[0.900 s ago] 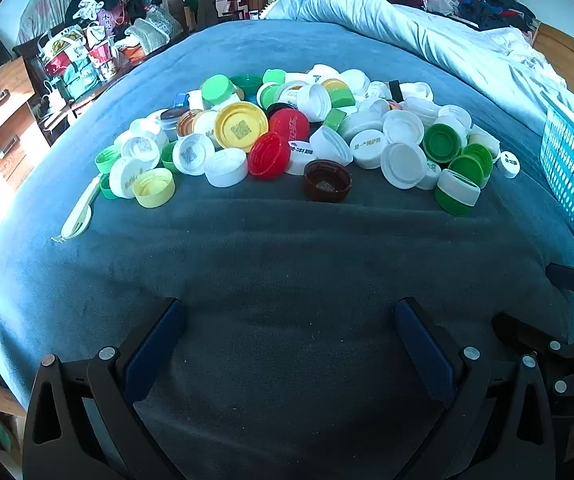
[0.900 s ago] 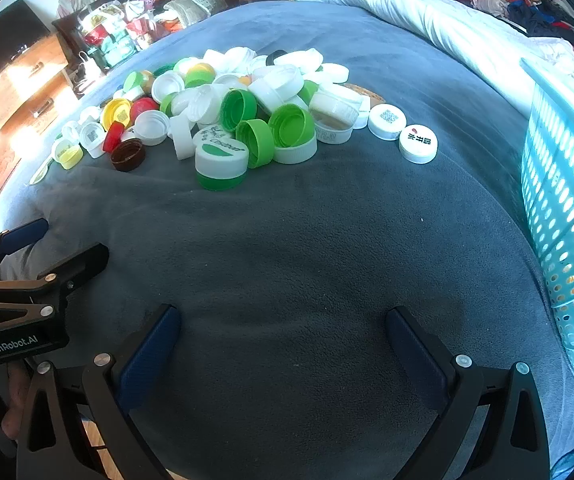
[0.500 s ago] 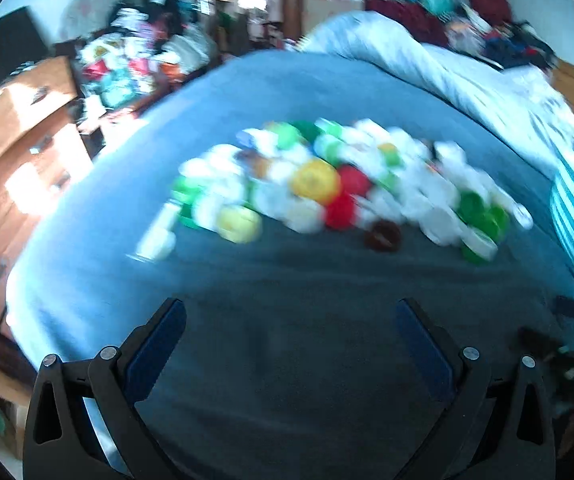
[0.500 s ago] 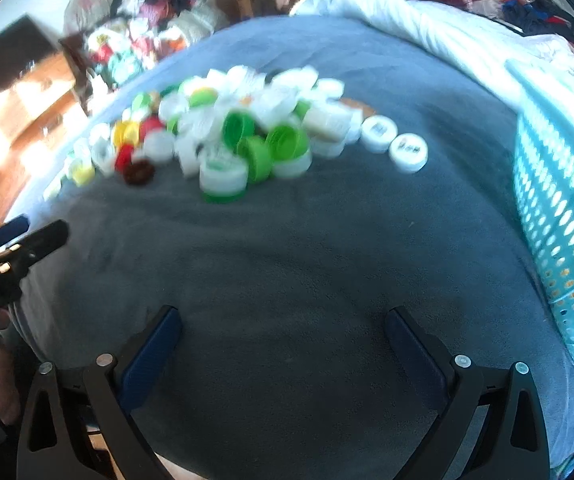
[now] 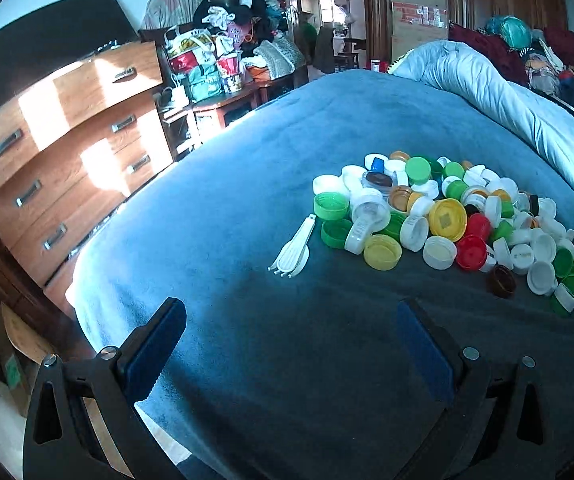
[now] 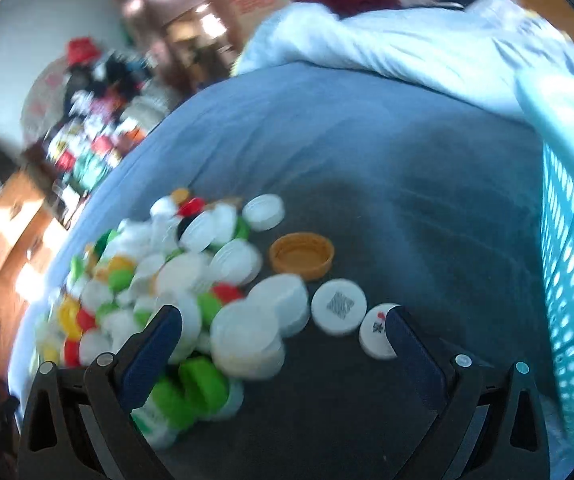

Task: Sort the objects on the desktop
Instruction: 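Move both tools over the pile of bottle caps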

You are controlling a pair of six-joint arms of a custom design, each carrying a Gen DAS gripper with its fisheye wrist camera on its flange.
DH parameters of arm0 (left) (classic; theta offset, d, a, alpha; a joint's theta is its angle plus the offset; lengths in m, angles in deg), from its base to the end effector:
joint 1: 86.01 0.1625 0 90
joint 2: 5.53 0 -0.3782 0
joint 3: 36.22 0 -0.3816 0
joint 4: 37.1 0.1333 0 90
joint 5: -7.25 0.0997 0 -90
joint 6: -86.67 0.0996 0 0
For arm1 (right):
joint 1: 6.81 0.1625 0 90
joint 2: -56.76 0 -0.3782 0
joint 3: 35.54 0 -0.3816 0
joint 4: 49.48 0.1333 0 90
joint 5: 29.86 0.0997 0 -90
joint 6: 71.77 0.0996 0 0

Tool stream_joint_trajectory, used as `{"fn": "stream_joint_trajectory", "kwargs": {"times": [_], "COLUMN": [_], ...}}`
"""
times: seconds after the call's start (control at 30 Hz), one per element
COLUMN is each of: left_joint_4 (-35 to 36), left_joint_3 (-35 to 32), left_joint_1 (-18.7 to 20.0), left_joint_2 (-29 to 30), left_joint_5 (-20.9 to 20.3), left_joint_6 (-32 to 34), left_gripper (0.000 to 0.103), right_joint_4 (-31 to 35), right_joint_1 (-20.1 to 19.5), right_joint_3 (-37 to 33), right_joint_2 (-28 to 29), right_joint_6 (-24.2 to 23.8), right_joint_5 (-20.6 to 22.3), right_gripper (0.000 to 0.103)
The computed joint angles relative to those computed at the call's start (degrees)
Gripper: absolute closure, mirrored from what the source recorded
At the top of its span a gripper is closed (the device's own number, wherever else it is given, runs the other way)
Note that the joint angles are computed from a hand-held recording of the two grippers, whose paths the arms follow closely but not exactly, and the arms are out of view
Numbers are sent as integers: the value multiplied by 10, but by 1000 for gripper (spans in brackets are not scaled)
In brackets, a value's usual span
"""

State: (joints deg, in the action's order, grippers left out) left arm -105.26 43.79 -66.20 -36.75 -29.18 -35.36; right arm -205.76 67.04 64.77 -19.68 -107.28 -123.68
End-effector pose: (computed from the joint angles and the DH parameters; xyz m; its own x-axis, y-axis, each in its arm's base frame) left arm -0.4471 -0.3879 -0.0422 -0.5365 -0.5280 -0.6583 0.2693 0.6321 -0.7266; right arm -0.0392 -0.5907 0.3696 -0.8893 -0.1509 0.4318 -0.3822 0.7636 -0.5204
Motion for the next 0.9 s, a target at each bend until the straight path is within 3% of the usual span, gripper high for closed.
{"fn": "stream_joint_trajectory", "kwargs": {"times": [0.2, 0.37, 0.5, 0.63, 0.7, 0.8, 0.9], "left_joint_4": [-54, -99, -136, -199, -201, -199, -189], "left_joint_3": [30, 63, 87, 113, 115, 109, 95], "left_joint_1": [4, 5, 4, 11, 13, 23, 32], "left_joint_2": [-21, -40, -53, -66, -66, -63, -55], "left_joint_5": [-8, -14, -17, -31, -36, -55, -71], "left_joint_6": [31, 38, 48, 77, 75, 74, 80], "left_gripper": [1, 1, 1, 1, 1, 1, 1], "right_joint_4": [87, 97, 149, 76, 38, 11, -12], "right_joint_1": [38, 72, 82, 70, 63, 59, 41], "right_joint_3": [8, 33, 59, 107, 118, 114, 129], "right_joint_2": [12, 31, 6, -38, -62, -77, -109], "right_joint_6": [-60, -124, -164, -176, -154, -126, -125], "right_joint_5": [19, -29, -33, -5, 24, 34, 49], "right_gripper": [0, 0, 0, 0, 0, 0, 0]}}
